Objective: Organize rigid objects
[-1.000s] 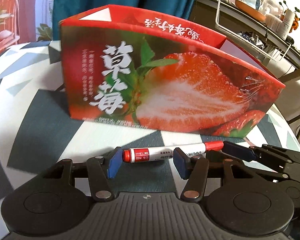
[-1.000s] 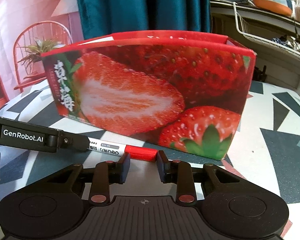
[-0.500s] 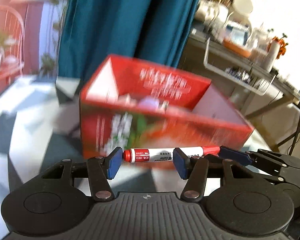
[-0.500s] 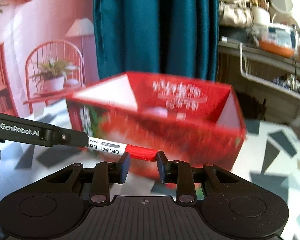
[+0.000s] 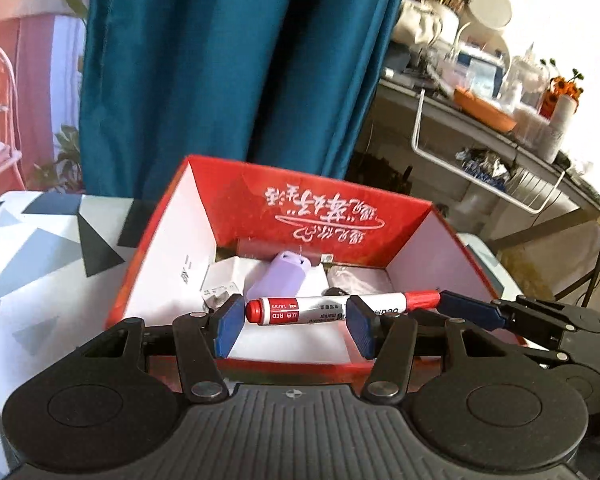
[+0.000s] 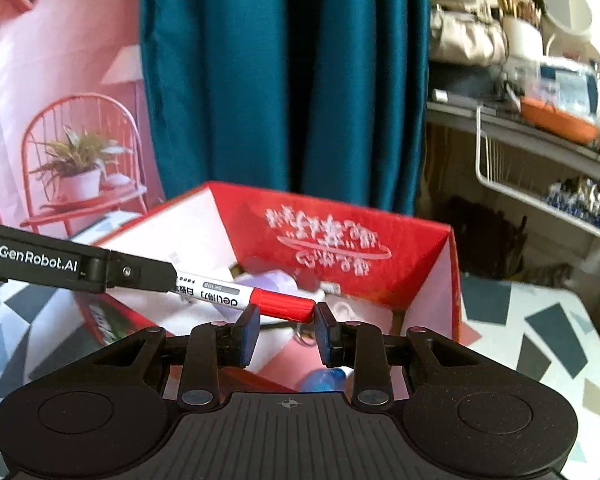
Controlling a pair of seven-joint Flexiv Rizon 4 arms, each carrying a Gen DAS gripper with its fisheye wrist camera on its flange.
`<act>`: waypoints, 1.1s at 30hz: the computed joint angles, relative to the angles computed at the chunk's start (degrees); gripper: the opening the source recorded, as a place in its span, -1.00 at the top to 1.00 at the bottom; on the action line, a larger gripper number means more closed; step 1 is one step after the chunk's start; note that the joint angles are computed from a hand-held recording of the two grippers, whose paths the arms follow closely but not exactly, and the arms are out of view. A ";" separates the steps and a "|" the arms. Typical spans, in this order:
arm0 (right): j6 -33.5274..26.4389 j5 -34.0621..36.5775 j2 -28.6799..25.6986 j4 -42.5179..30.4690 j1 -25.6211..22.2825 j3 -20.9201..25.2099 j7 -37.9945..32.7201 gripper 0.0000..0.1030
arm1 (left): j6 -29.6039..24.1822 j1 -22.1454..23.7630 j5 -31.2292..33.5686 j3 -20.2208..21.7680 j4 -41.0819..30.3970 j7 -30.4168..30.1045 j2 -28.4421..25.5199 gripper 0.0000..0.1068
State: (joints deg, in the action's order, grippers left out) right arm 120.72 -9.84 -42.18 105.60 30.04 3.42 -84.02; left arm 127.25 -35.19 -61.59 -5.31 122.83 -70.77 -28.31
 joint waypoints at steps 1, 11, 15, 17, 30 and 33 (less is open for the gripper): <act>-0.90 -0.35 -0.48 -0.74 -0.46 0.31 0.55 0.46 | -0.43 -0.06 -0.47 0.13 -0.66 0.84 -0.50 -0.08; -4.76 -5.43 -2.89 -4.22 -4.85 3.16 4.82 0.36 | -2.46 -1.57 -10.16 0.17 -7.42 12.80 -4.73 -0.08; -6.11 -6.59 -2.86 -4.78 -5.47 3.67 6.36 0.34 | -2.19 -0.18 -13.94 -2.12 -9.37 16.84 -5.46 -0.11; -7.47 -7.10 -2.85 -5.18 -5.99 4.17 7.52 0.35 | -2.02 0.41 -15.32 -3.10 -10.17 18.32 -5.76 -0.11; -19.50 -12.43 -2.34 -7.57 -15.33 15.49 13.51 0.28 | 1.18 3.76 -23.29 -9.93 -11.42 29.69 -4.40 -0.40; -18.43 -12.07 -0.70 -5.83 -15.71 15.57 13.00 -0.08 | 2.03 3.39 -16.93 -8.71 -6.62 23.86 -1.51 -0.62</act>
State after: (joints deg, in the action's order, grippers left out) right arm 102.28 -21.91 -42.87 99.76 14.32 18.99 -71.01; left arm 129.28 -31.80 -78.52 -14.02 116.21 -46.91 -29.82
